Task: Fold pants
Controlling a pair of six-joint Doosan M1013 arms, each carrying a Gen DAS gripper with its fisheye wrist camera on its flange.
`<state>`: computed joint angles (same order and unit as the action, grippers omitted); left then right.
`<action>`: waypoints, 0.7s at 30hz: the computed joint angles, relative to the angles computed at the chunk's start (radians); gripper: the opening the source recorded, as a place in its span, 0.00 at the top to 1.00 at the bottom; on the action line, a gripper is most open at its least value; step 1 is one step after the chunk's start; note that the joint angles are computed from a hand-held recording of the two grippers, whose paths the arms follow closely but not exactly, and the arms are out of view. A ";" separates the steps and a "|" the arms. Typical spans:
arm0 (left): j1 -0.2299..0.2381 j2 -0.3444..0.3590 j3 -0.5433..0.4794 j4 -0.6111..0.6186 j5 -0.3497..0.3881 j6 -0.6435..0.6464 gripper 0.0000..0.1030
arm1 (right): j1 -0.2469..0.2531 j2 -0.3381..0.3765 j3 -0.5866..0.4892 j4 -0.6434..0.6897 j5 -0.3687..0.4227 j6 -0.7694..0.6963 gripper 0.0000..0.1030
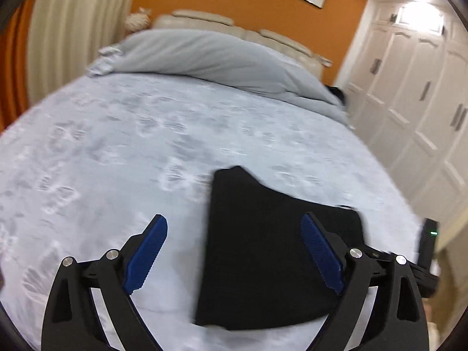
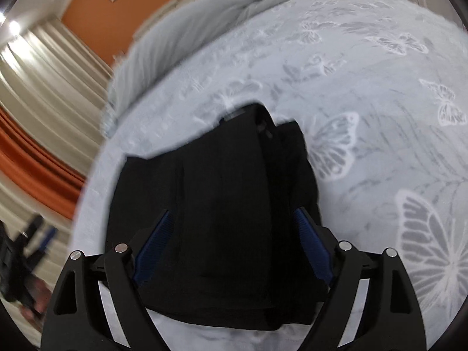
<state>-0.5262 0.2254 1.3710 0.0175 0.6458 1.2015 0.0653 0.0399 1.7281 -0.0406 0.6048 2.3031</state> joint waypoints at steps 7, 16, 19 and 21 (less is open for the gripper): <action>-0.004 0.054 -0.044 0.096 0.093 -0.032 0.12 | 0.043 -0.053 0.006 -0.154 -0.087 -0.026 0.93; 0.010 0.071 -0.050 -0.068 0.159 0.096 0.12 | -0.049 -0.089 0.086 -0.124 0.006 0.152 0.64; 0.003 0.070 -0.046 -0.053 0.165 0.077 0.12 | -0.046 -0.150 0.148 -0.274 -0.151 0.347 0.36; 0.001 0.079 -0.054 -0.060 0.184 0.080 0.12 | -0.047 -0.144 0.147 -0.238 -0.125 0.352 0.31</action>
<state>-0.5249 0.3046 1.3175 -0.0427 0.8301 1.2815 0.0178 -0.1045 1.8751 -0.2786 0.4797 2.6555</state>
